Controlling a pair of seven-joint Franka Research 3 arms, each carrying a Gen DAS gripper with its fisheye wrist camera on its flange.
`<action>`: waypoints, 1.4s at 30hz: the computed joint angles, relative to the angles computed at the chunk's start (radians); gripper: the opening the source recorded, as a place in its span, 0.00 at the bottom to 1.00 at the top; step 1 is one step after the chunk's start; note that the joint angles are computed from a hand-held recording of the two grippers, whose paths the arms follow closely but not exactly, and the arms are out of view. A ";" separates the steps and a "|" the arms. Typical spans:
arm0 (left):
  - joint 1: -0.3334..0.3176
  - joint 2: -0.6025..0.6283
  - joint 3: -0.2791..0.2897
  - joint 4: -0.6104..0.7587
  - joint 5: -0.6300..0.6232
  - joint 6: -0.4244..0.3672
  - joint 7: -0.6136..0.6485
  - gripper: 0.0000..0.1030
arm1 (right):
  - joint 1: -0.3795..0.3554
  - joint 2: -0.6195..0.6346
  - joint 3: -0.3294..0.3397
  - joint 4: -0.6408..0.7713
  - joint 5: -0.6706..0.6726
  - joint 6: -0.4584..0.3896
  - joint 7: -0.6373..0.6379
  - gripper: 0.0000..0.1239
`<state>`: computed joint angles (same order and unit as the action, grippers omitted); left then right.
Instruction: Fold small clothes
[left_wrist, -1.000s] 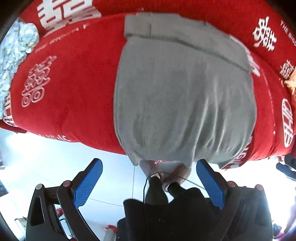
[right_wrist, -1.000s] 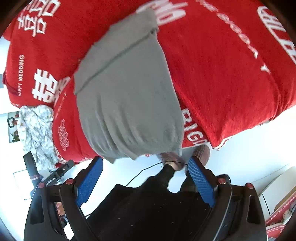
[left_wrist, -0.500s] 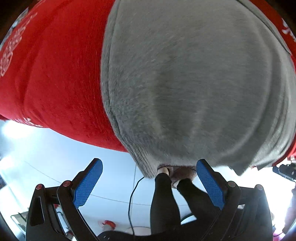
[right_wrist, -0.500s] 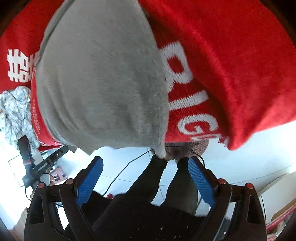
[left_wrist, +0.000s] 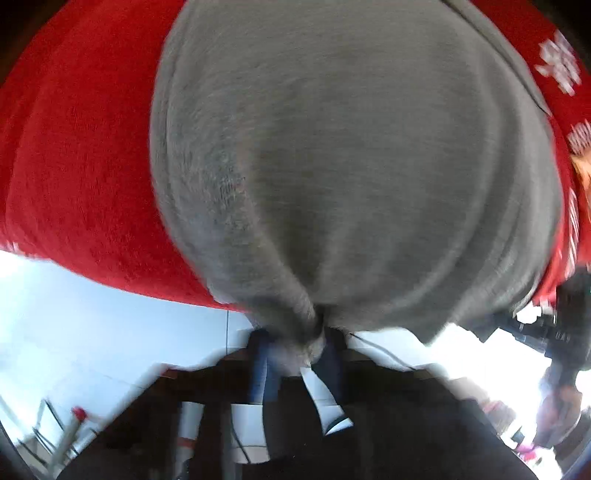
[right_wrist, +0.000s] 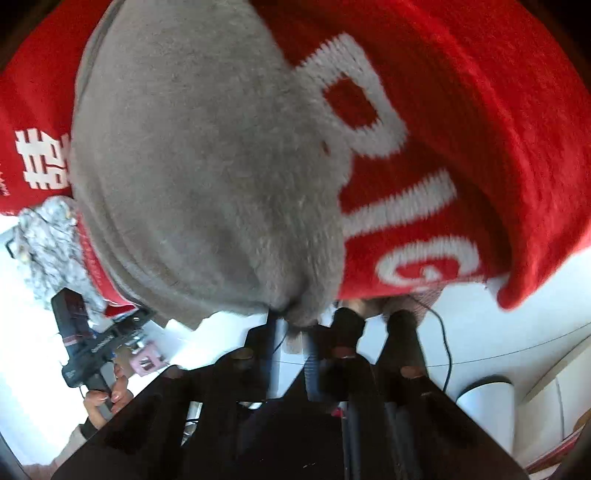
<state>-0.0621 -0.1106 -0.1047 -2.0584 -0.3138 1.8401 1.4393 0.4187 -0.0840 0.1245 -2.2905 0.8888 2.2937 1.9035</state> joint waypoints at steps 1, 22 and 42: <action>0.002 -0.006 0.006 0.008 -0.020 -0.008 0.019 0.11 | 0.002 -0.020 -0.003 -0.005 0.047 0.012 -0.028 0.08; 0.069 0.354 -0.054 0.542 0.065 0.055 0.006 0.12 | -0.091 0.280 -0.037 0.505 -0.286 0.061 0.121 0.16; 0.090 0.366 -0.063 0.583 0.068 0.011 0.338 0.82 | 0.070 0.497 -0.044 0.892 -0.858 -0.366 0.106 0.54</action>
